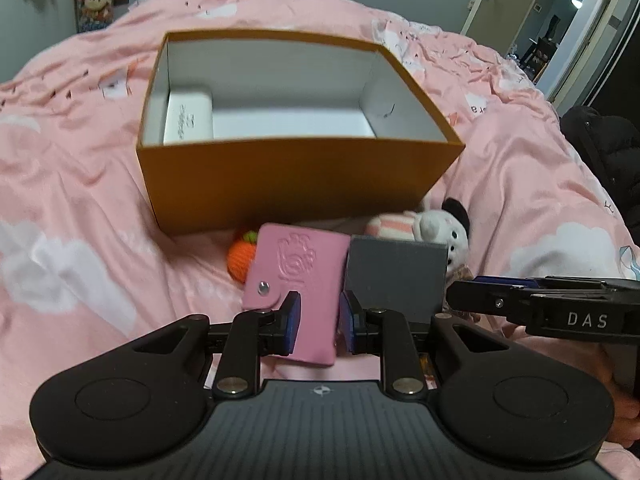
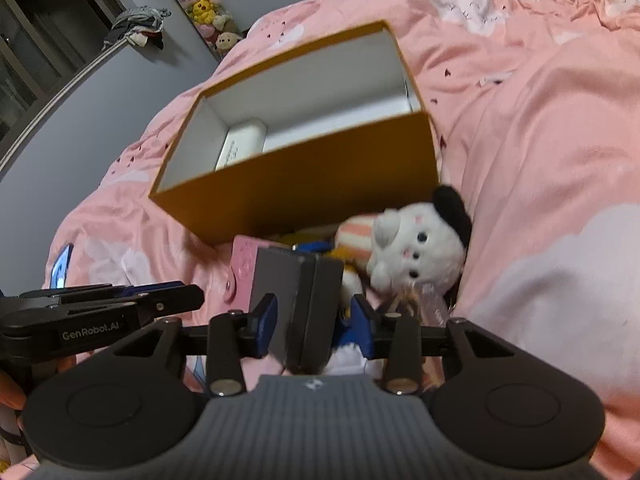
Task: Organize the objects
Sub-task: 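Withdraw both tools from the shoebox toward the remaining items, then grasp the pink card holder with the left tool while the right tool grasps the dark gray box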
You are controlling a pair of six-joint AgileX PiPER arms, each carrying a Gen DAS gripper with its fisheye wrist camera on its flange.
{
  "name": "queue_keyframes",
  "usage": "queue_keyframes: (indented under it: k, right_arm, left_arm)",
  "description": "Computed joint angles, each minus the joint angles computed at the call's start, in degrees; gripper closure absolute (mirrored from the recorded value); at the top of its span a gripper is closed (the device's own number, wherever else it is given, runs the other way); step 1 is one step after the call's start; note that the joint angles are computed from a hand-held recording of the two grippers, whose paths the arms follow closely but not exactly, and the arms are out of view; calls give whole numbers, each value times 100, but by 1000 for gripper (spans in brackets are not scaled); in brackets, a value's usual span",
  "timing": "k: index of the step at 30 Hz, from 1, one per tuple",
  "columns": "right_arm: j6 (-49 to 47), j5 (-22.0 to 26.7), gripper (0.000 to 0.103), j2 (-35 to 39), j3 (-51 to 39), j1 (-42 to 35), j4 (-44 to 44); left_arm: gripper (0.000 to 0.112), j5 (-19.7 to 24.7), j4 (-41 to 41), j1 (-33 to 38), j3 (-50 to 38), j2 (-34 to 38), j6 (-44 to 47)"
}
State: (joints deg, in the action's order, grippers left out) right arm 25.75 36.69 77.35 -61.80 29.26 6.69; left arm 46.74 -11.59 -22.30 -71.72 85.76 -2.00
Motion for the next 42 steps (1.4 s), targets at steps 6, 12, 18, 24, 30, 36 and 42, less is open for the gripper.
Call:
queue_keyframes:
  k: [6, 12, 18, 24, 30, 36, 42]
  right_arm:
    - [-471, -65, 59, 149, 52, -86, 367]
    - [-1010, -170, 57, 503, -60, -225, 921]
    - [-1134, -252, 59, 597, -104, -173, 952]
    - [-258, -443, 61, 349, -35, 54, 8]
    - [779, -380, 60, 211, -68, 169, -961]
    - [1059, -140, 61, 336, -78, -30, -1008]
    - [670, -333, 60, 305, 60, -191, -583]
  left_arm:
    - [76, 73, 21, 16, 11, 147, -140]
    - [68, 69, -89, 124, 38, 218, -35]
    - [66, 70, -242, 173, 14, 316, 106]
    - [58, -75, 221, -71, 47, 264, -40]
    - [51, -242, 1085, -550, -76, 416, -110]
    - [48, -152, 2037, -1047, -307, 860, -658]
    - [38, -98, 2562, -1344, -420, 1123, -1155]
